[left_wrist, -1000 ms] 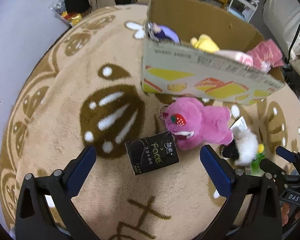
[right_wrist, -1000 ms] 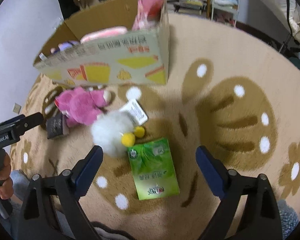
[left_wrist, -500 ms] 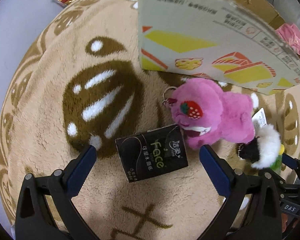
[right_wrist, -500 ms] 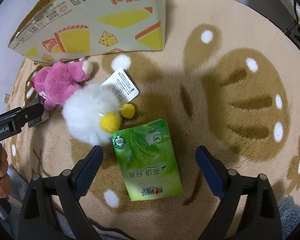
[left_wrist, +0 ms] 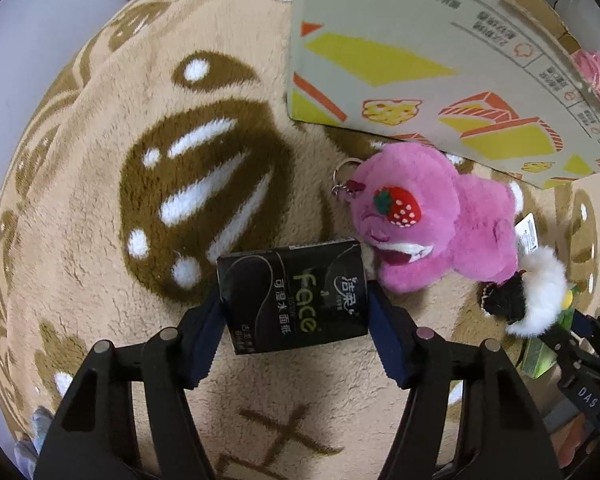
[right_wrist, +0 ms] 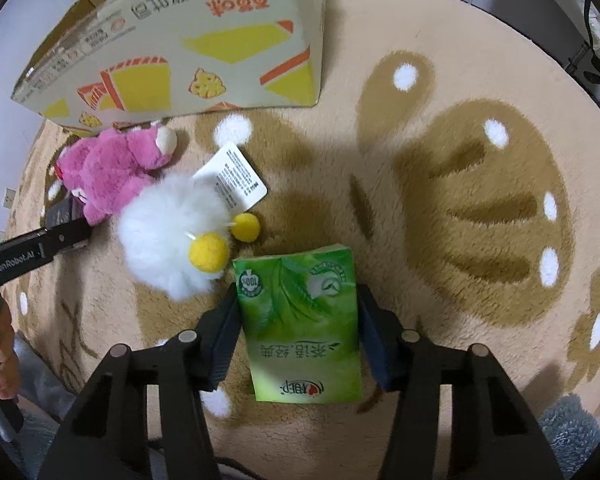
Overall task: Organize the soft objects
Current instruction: 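Grasp the black Face tissue pack with the left tool while the right tool grasps the green tissue pack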
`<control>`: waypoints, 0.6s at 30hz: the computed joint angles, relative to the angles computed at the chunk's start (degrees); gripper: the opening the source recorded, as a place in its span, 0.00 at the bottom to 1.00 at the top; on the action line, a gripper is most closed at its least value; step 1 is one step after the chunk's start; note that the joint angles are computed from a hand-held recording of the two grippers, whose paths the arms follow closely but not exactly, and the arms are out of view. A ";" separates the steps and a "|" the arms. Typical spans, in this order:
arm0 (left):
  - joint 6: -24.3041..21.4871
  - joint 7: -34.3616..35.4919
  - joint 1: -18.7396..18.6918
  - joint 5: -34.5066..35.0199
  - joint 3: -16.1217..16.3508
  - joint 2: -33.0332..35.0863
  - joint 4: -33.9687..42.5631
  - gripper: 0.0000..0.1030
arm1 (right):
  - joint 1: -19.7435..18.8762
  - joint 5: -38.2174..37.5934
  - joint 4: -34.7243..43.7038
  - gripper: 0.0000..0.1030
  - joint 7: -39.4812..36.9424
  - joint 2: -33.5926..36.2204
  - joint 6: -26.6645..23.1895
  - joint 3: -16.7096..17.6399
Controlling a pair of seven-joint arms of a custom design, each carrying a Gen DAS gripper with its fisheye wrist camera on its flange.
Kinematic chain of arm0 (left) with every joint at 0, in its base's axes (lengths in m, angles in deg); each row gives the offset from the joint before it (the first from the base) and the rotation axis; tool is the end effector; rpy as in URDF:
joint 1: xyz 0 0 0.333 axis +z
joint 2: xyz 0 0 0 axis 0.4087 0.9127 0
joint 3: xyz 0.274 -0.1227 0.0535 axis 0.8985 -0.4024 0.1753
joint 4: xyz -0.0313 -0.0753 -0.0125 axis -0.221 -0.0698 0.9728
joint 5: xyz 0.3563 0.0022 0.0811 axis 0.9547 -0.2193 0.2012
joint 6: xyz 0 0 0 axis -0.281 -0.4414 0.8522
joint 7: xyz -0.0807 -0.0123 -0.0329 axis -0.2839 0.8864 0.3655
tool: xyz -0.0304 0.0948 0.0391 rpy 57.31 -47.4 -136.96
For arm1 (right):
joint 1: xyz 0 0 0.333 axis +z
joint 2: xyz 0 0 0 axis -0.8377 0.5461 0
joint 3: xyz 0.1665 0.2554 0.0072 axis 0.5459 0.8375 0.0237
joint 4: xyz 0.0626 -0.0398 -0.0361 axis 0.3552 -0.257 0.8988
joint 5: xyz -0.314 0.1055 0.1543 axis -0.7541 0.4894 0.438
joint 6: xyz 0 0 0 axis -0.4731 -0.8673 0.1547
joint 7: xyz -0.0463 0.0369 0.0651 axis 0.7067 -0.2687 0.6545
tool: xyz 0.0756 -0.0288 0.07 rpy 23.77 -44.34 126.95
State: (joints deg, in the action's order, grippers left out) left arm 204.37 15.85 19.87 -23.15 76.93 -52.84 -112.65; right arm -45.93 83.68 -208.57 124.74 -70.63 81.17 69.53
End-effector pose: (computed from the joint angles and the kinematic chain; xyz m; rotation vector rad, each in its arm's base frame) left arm 0.6388 -0.0905 0.3178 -1.9775 2.3336 -0.2154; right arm 0.5608 0.1620 0.3072 -1.8369 2.2686 -0.0204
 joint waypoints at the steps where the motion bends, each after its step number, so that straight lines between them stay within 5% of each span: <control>1: 0.81 -0.07 -0.04 -0.04 -0.04 -0.97 -1.25 0.64 | 0.08 -0.18 0.02 0.56 0.35 -0.62 -0.01 -0.12; 6: 8.04 0.75 0.49 -0.97 -0.54 -7.92 -9.64 0.64 | -0.15 0.64 -4.13 0.56 0.35 -4.37 7.73 -0.04; 14: 31.64 5.95 1.04 -5.58 -2.69 -19.91 -23.53 0.63 | 2.36 -9.98 -10.91 0.56 9.32 -10.27 25.39 -3.94; 16: 37.40 10.16 1.49 -9.18 -4.37 -20.92 -24.50 0.63 | 4.91 -17.57 -11.86 0.56 15.75 -11.31 29.49 -7.64; 18: 40.40 11.61 1.00 -9.59 -4.85 -20.12 -22.78 0.63 | 10.38 -32.26 -11.25 0.56 28.25 -11.92 32.45 -15.87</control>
